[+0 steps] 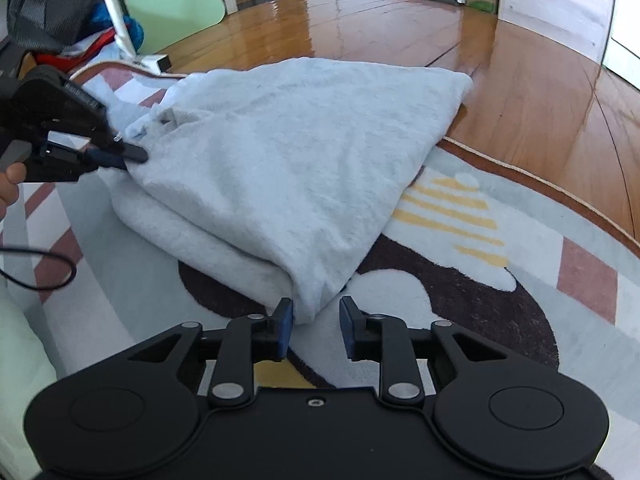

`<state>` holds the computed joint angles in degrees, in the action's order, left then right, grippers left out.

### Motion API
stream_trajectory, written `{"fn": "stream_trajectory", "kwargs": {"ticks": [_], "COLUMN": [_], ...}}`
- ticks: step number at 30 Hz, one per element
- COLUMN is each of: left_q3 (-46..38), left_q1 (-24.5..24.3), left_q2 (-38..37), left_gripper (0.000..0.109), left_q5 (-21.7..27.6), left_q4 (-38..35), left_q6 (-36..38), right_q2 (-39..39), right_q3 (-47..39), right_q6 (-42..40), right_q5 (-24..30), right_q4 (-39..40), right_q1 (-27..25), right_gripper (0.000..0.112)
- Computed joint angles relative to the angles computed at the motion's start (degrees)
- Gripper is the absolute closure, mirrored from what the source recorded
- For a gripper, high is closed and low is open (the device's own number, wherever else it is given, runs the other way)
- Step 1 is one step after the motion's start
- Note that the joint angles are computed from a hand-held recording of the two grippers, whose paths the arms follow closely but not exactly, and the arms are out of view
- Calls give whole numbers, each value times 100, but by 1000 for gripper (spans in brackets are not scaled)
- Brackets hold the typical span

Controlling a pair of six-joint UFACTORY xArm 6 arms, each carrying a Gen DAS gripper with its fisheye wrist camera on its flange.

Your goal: Fold clothes

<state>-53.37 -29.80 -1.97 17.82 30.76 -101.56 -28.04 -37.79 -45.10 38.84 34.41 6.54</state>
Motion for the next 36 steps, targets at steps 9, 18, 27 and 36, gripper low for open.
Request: {"fn": "stream_trajectory", "kwargs": {"ticks": [9, 18, 27, 36], "left_q3": [-379, -492, -317, -824], "left_q1": [-96, -149, -101, -328], "left_q2": [184, 461, 487, 335], "left_gripper": [102, 75, 77, 106], "left_q5": [-13, 333, -36, 823], "left_q4": [383, -693, -728, 1959], "left_q6": [439, 1197, 888, -887], "right_q2": [129, 448, 459, 462], "right_q3": [-290, -435, -479, -396], "right_q6": [118, 823, 694, 572], "right_q5": [637, 364, 308, 95], "right_q4": [625, 391, 124, 278], "right_q1": [-332, -83, -52, 12], "right_gripper": [80, 74, 73, 70]}}
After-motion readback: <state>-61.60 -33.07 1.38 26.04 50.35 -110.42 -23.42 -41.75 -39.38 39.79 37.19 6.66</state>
